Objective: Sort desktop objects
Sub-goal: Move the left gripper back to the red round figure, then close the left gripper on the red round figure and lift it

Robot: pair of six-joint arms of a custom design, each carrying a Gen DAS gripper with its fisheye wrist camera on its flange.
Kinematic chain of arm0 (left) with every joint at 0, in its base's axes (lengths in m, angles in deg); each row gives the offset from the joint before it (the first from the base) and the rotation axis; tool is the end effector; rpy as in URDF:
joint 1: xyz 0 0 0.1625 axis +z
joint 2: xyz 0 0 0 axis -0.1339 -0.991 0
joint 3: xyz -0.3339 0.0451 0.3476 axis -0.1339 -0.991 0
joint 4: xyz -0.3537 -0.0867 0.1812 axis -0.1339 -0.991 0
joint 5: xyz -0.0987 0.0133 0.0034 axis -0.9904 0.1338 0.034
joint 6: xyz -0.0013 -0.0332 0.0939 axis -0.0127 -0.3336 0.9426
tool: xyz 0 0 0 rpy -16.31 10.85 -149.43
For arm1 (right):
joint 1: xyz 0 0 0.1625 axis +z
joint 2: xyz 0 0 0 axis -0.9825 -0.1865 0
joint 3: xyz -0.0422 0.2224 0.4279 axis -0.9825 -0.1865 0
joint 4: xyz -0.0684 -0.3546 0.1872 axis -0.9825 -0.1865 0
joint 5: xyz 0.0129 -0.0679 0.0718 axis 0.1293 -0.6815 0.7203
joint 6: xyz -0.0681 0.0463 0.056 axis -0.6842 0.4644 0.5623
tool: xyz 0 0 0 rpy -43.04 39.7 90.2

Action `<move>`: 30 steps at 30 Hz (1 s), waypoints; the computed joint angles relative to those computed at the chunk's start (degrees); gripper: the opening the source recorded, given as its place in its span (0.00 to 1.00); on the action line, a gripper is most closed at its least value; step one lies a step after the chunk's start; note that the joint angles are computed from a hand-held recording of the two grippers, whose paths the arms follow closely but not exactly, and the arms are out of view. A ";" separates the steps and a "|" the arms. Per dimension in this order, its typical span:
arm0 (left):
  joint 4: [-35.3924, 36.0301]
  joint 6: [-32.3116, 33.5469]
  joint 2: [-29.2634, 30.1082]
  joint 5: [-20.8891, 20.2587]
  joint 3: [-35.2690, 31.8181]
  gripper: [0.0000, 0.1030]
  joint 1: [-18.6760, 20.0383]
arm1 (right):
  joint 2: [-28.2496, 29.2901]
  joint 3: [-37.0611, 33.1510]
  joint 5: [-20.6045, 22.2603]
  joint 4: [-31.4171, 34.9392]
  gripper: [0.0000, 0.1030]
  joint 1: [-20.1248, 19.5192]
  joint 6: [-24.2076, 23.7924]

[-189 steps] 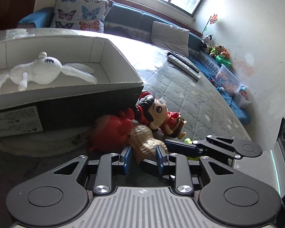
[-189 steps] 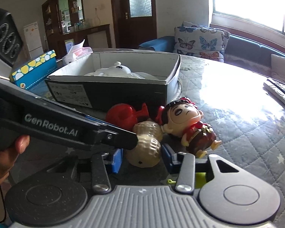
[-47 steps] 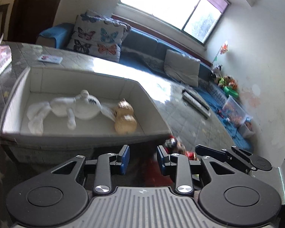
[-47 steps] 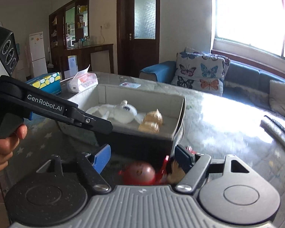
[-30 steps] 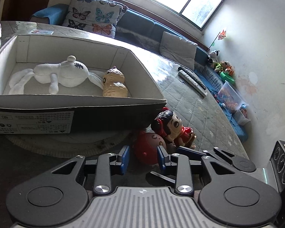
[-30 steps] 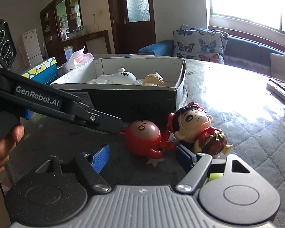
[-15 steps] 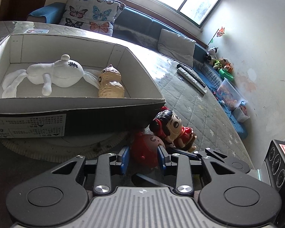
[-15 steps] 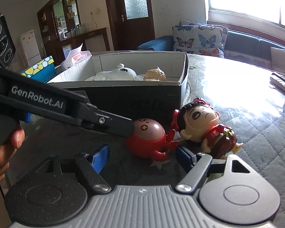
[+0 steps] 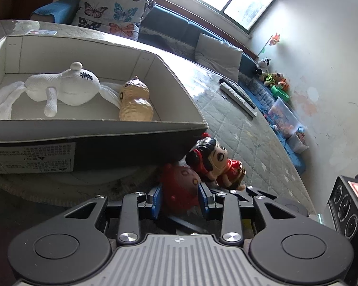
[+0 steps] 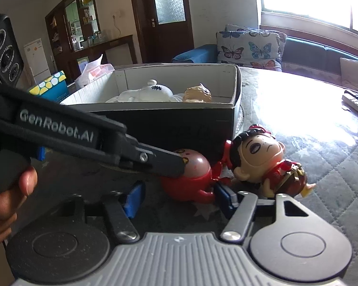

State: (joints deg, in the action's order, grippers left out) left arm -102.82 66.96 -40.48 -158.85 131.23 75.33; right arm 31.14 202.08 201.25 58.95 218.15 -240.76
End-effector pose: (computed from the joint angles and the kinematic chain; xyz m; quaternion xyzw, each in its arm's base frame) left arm 0.0012 -0.3554 0.2319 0.3335 0.9347 -0.1225 0.0095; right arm 0.3292 -0.2213 -0.0564 0.1336 -0.8570 0.4002 0.2960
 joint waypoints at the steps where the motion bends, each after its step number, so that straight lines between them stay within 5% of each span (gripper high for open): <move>1: -0.03 0.16 -0.08 0.03 0.09 0.34 -0.02 | 0.01 -0.01 0.10 -0.08 0.62 0.06 -0.07; 21: -1.99 0.26 1.66 -0.71 -0.61 0.33 0.44 | -0.98 1.15 0.46 -2.97 0.52 -0.49 1.62; 30: 5.66 1.57 -2.28 -0.43 -1.21 0.34 0.47 | -1.57 2.28 -2.40 -1.17 0.51 0.86 2.34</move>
State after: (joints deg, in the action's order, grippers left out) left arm -97.16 68.53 -42.76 -159.28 130.03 75.80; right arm 29.57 204.36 198.85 57.78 219.01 -238.42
